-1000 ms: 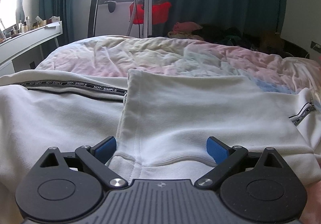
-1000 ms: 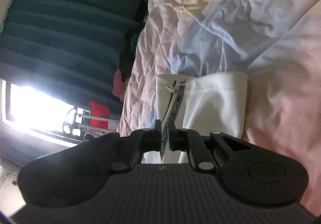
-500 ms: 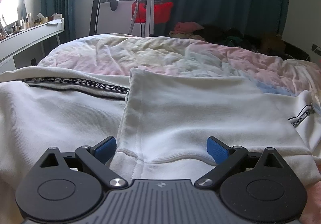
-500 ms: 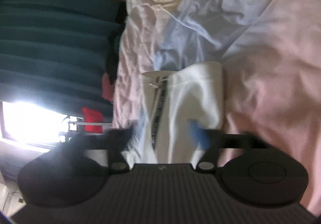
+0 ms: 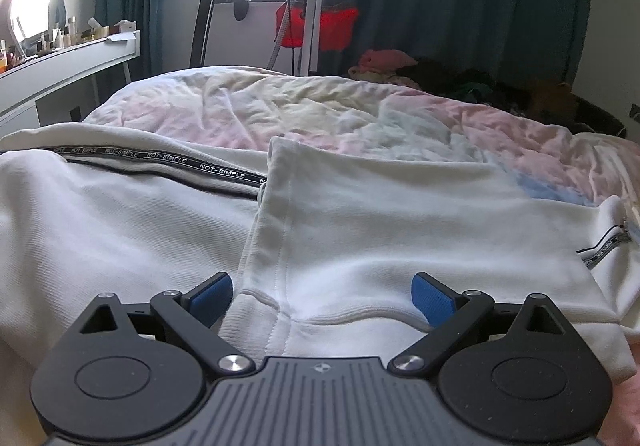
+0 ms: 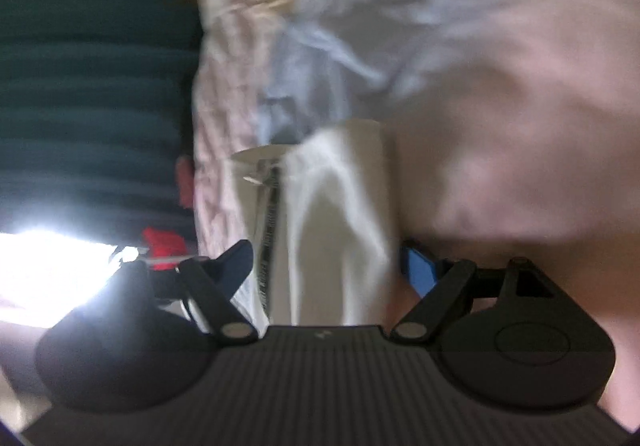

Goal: Fold clothes

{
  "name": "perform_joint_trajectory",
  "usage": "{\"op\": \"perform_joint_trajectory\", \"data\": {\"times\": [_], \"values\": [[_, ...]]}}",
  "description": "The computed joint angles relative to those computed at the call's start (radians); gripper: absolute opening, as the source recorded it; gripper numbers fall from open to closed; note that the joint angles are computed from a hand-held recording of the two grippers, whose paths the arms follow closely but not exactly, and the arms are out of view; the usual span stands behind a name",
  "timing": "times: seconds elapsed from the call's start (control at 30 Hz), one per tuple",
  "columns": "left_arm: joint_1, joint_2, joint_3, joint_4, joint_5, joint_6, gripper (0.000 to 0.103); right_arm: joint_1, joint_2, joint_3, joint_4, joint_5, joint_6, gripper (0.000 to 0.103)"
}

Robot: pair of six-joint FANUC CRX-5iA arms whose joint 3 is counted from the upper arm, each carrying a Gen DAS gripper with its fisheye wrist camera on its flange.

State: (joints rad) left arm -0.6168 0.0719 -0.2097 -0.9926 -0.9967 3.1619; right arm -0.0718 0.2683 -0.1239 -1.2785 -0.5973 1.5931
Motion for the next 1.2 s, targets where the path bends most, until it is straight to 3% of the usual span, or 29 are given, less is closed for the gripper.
{"op": "perform_joint_trajectory", "data": {"times": [0.1,0.17,0.23,0.27,0.37,0.47,0.6,0.63,0.7,0.73,0.77,0.8,0.83,0.87,1.0,1.2], "values": [[0.002,0.005,0.004,0.003,-0.001,0.001,0.098,-0.013,0.035,0.024,-0.1,-0.008,0.152,0.082],[0.002,0.001,0.0,0.003,0.002,0.007,0.098,-0.074,0.069,0.028,-0.299,-0.118,0.38,0.08],[-0.002,0.004,0.002,-0.002,-0.003,0.0,0.098,-0.099,0.094,0.034,-0.391,-0.189,0.519,0.08],[-0.005,0.007,0.004,-0.005,-0.007,-0.003,0.098,-0.096,0.097,0.042,-0.389,-0.193,0.541,0.081],[-0.005,0.01,0.006,-0.007,-0.009,0.003,0.098,-0.016,0.075,0.061,-0.228,-0.048,0.416,0.078],[-0.005,0.011,0.008,-0.007,-0.01,0.002,0.098,0.039,0.08,0.087,-0.12,0.012,0.373,0.08],[-0.008,0.014,0.011,-0.01,-0.015,0.006,0.098,0.021,0.102,0.113,-0.244,-0.109,0.579,0.08],[-0.008,0.015,0.011,-0.01,-0.017,0.004,0.098,0.039,0.088,0.109,-0.234,-0.079,0.611,0.08],[-0.009,0.016,0.013,-0.01,-0.02,0.001,0.098,0.093,0.075,0.115,-0.13,0.005,0.527,0.074],[-0.011,0.017,0.013,-0.011,-0.023,0.0,0.098,0.127,0.074,0.12,-0.041,0.047,0.426,0.063],[-0.013,0.018,0.014,-0.012,-0.026,0.0,0.098,0.16,0.076,0.124,0.055,0.084,0.319,0.045],[-0.014,0.018,0.015,-0.012,-0.028,-0.003,0.098,0.184,0.079,0.126,0.141,0.106,0.224,0.038],[-0.015,0.018,0.015,-0.014,-0.029,-0.008,0.098,0.208,0.083,0.126,0.23,0.124,0.126,0.02],[-0.015,0.017,0.016,-0.015,-0.03,-0.012,0.098,0.221,0.088,0.125,0.284,0.134,0.063,0.01],[-0.004,0.004,0.008,-0.006,-0.022,-0.005,0.098,0.205,0.035,0.088,0.171,0.18,0.175,0.005],[-0.002,-0.027,-0.002,-0.018,-0.057,0.031,0.097,0.336,-0.127,0.011,0.233,0.372,0.326,0.005]]}}
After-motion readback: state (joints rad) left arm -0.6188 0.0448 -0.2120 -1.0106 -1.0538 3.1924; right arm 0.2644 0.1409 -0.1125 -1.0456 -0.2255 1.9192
